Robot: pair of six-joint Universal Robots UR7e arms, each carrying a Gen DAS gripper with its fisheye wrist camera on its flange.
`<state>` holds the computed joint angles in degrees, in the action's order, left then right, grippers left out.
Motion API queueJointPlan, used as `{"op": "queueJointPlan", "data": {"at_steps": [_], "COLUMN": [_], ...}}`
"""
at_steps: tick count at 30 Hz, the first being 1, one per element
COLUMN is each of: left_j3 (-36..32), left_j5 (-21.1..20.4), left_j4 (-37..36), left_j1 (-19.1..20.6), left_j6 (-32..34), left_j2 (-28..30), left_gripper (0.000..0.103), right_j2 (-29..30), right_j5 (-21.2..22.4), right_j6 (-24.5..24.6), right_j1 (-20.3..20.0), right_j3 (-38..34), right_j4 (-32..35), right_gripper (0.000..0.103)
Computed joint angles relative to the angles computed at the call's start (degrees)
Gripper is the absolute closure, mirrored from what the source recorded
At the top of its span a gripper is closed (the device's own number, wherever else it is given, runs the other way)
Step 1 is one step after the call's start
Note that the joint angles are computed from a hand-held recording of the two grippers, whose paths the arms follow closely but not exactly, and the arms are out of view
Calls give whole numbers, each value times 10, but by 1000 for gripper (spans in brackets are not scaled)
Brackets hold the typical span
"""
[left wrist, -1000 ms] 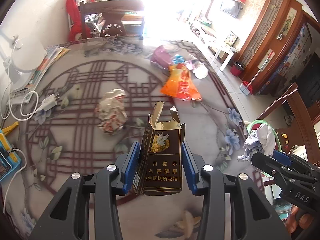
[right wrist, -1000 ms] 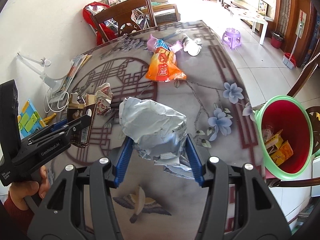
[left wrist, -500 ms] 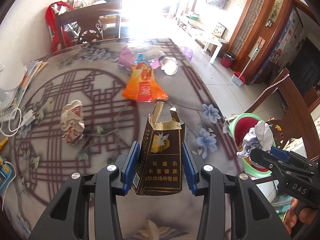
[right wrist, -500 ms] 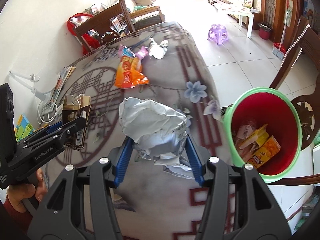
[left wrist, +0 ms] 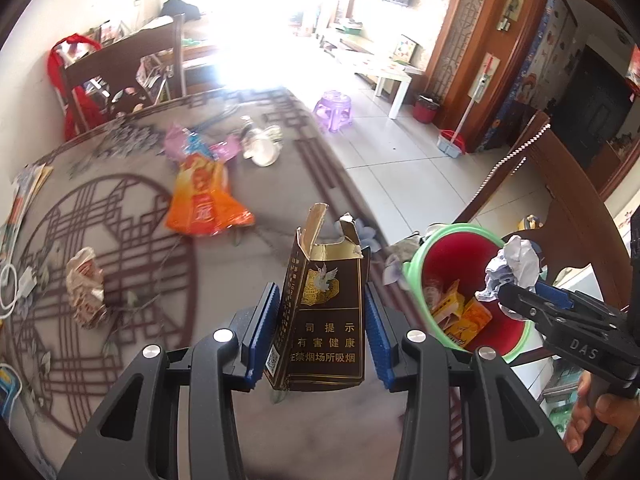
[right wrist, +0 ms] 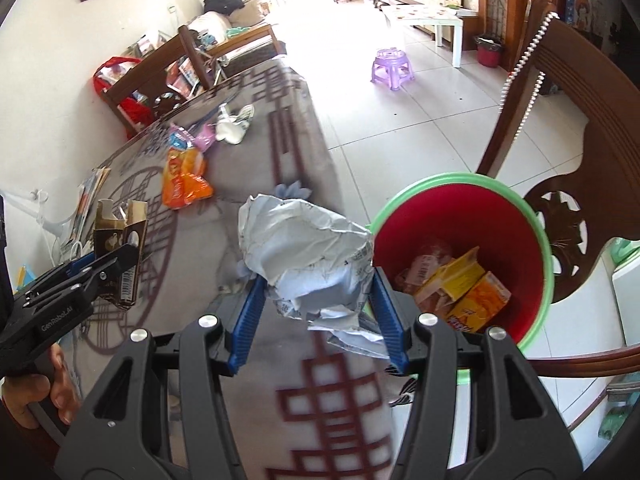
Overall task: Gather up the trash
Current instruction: 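Carry the foil wrapper and cigarette pack over the red bucket, then open both grippers to drop the pack and wrapper into the bucket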
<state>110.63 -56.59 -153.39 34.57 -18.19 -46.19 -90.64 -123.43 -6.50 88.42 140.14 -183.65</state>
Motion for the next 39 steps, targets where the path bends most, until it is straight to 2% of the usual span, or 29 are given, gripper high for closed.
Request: {"op": "queueJointPlan", "data": {"at_steps": [3,9,11,12,13,18,22,25,27,30,34,39], "left_j3": [-18,-58,-73,-82,-89,-137,-176,-193,-195,-177,-141,-68], "left_j5": [-9,-30,-41,-49,-55,-106,-145,-170,-155,-158,-143,-92], "left_j4": [-5,1,3,4,4,18,42,61,62,44,26,14], "left_j1": [-5,-13,-16,-17,-18,-26,-34,-37,-43,-40,-31,-11], "left_j6": [9,20,24,29,34,76,105,124,125,118,85,38], "left_j2": [20,60,75,84,91,140,178,195,201,186,149,80], "left_gripper": [64,64,64,64,64,64,64,59,33,34,35,35], "right_j2": [-15,-52,-57,-57,-57,-91,-128,-159,-175,-193,-190,-161], "right_j5": [-12,-3,-4,-9,-15,-6,-7,-5,-3,-5,-25,-40], "right_j6": [-16,-30,-41,-42,-42,-42,-22,-3,5,15,21,34], "right_j1": [-25,-84,-97,-103,-109,-136,-158,-177,-188,-195,-175,-135], "right_j3": [-1,-3,-5,-8,-11,4,23,39,49,66,79,79], "right_j4": [-6,-5,-11,-7,-7,-46,-71,-71,-69,-58,-62,-71], "right_gripper": [52,51,41,29,26,24,23,23,23,23,23,23]}}
